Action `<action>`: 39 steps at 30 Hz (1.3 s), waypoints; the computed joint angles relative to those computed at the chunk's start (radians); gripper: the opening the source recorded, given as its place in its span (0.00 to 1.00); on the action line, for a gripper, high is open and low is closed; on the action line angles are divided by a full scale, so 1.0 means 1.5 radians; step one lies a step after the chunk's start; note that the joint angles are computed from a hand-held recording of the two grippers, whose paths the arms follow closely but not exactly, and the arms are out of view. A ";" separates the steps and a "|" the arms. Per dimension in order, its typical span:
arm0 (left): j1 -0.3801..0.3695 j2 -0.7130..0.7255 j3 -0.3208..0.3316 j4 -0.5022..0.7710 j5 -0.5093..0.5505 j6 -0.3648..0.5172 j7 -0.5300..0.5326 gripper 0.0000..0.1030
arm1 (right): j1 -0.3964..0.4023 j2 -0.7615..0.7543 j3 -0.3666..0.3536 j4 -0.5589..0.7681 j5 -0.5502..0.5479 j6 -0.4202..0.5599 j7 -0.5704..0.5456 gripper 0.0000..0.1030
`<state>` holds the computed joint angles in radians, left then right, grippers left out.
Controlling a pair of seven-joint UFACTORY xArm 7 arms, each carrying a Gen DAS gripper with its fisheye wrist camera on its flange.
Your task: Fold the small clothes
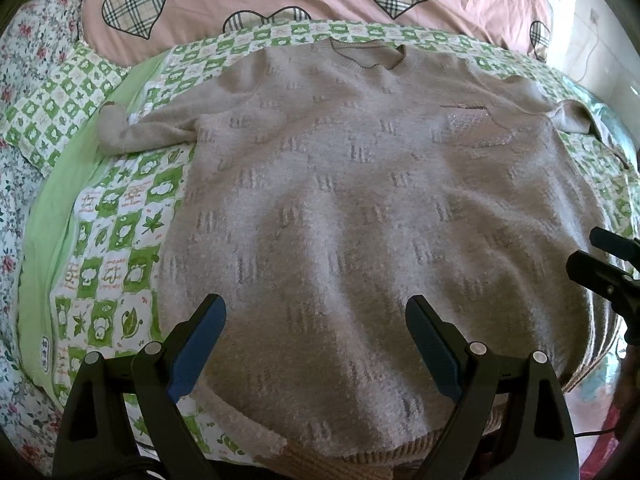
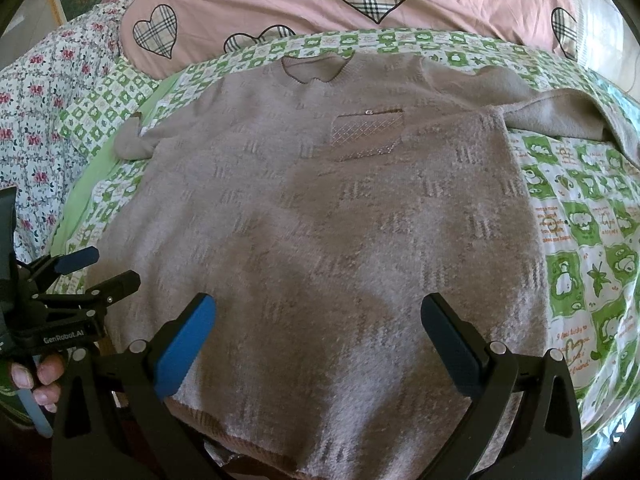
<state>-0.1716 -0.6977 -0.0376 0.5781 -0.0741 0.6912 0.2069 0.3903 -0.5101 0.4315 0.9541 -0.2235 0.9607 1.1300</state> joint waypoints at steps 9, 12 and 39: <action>-0.016 0.018 0.015 0.011 -0.029 -0.014 0.015 0.89 | -0.014 -0.021 0.002 -0.019 -0.016 -0.018 0.019 0.99; -0.012 0.031 0.010 0.016 -0.025 -0.026 0.016 0.89 | -0.022 -0.031 0.002 -0.035 -0.023 -0.030 0.026 0.99; 0.003 0.171 -0.020 0.122 0.018 -0.039 -0.033 0.89 | -0.192 -0.365 -0.154 -0.210 0.032 0.075 -0.023 0.99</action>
<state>-0.1666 -0.4411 -0.0670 0.7609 -0.0478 0.6327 0.1581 0.1029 -1.0575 0.2004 0.6389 -0.1758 1.0725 1.0958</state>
